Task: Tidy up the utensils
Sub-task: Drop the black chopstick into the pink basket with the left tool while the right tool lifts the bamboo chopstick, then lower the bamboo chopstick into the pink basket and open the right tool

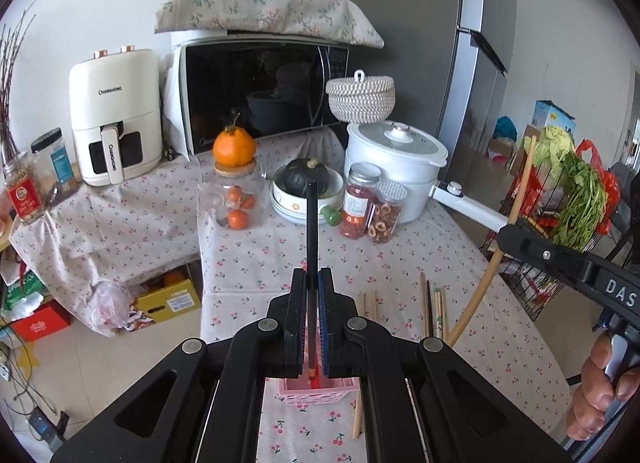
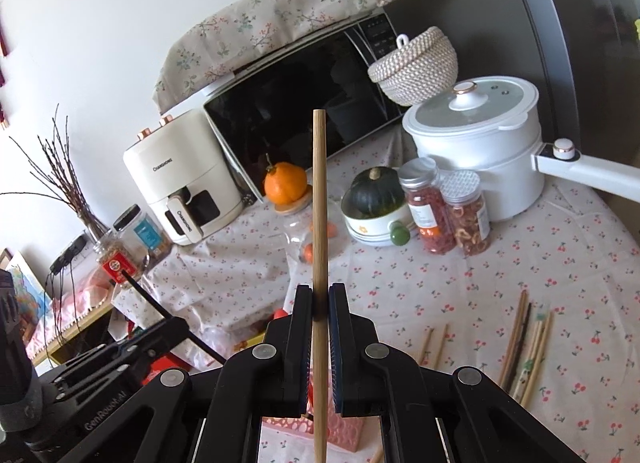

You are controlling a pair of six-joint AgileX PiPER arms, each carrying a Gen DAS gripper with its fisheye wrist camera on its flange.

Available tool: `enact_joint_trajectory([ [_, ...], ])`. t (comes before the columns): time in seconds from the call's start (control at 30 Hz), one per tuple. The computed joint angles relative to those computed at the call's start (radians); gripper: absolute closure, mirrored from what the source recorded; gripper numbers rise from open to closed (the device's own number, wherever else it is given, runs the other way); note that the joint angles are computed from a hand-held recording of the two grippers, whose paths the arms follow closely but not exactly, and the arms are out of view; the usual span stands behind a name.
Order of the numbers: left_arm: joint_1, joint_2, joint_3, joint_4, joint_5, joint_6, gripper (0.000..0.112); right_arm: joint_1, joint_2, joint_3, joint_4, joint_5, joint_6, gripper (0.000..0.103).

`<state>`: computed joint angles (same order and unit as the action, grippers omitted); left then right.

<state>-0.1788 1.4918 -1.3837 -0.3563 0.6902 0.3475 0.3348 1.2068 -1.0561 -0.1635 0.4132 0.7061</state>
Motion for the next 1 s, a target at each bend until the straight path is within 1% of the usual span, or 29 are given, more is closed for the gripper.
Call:
enact_joint_trajectory([
  [0.07,-0.005,0.031,-0.010,0.014,0.003,-0.011,0.107,0.006,0.011,-0.001,-0.012,-0.009,0.014,0.098],
  [0.17,-0.002,0.067,-0.014,-0.002,-0.007,0.011,0.107,0.017,0.029,0.001,-0.047,-0.029,0.048,0.098],
  [0.3,0.009,0.089,0.010,-0.066,-0.060,0.069,0.106,0.025,0.052,0.006,-0.083,-0.065,0.087,0.098],
  [0.37,0.012,0.098,0.001,-0.065,-0.046,0.068,0.105,0.024,0.061,0.010,-0.086,-0.086,0.097,0.098],
  [0.43,0.014,0.095,-0.001,-0.053,-0.030,0.054,0.094,0.025,0.071,0.006,-0.101,-0.094,0.120,0.098],
  [0.5,0.016,0.079,0.011,-0.031,-0.024,0.039,0.065,0.029,0.083,-0.002,-0.121,-0.098,0.149,0.098],
  [0.53,0.016,0.067,0.022,-0.016,-0.026,0.029,0.062,0.031,0.087,-0.004,-0.130,-0.102,0.161,0.098],
  [0.6,0.026,0.043,0.038,-0.010,-0.014,0.036,0.058,0.038,0.098,-0.007,-0.179,-0.114,0.217,0.098],
  [0.63,0.034,0.032,0.045,-0.014,-0.005,0.046,0.057,0.045,0.105,-0.011,-0.224,-0.117,0.263,0.098],
  [0.7,0.051,0.011,0.066,-0.014,0.004,0.058,0.052,0.064,0.122,-0.019,-0.338,-0.118,0.374,0.098],
  [0.77,0.069,-0.006,0.085,-0.011,0.010,0.064,0.047,0.075,0.142,-0.028,-0.409,-0.118,0.444,0.098],
  [0.87,0.098,-0.020,0.113,-0.025,0.015,0.082,0.044,0.088,0.179,-0.046,-0.498,-0.105,0.532,0.098],
  [0.93,0.116,-0.022,0.131,-0.045,0.017,0.104,0.042,0.104,0.205,-0.062,-0.569,-0.079,0.592,0.098],
  [1.0,0.125,-0.015,0.136,-0.049,0.031,0.116,0.041,0.119,0.232,-0.081,-0.604,-0.052,0.607,0.098],
])
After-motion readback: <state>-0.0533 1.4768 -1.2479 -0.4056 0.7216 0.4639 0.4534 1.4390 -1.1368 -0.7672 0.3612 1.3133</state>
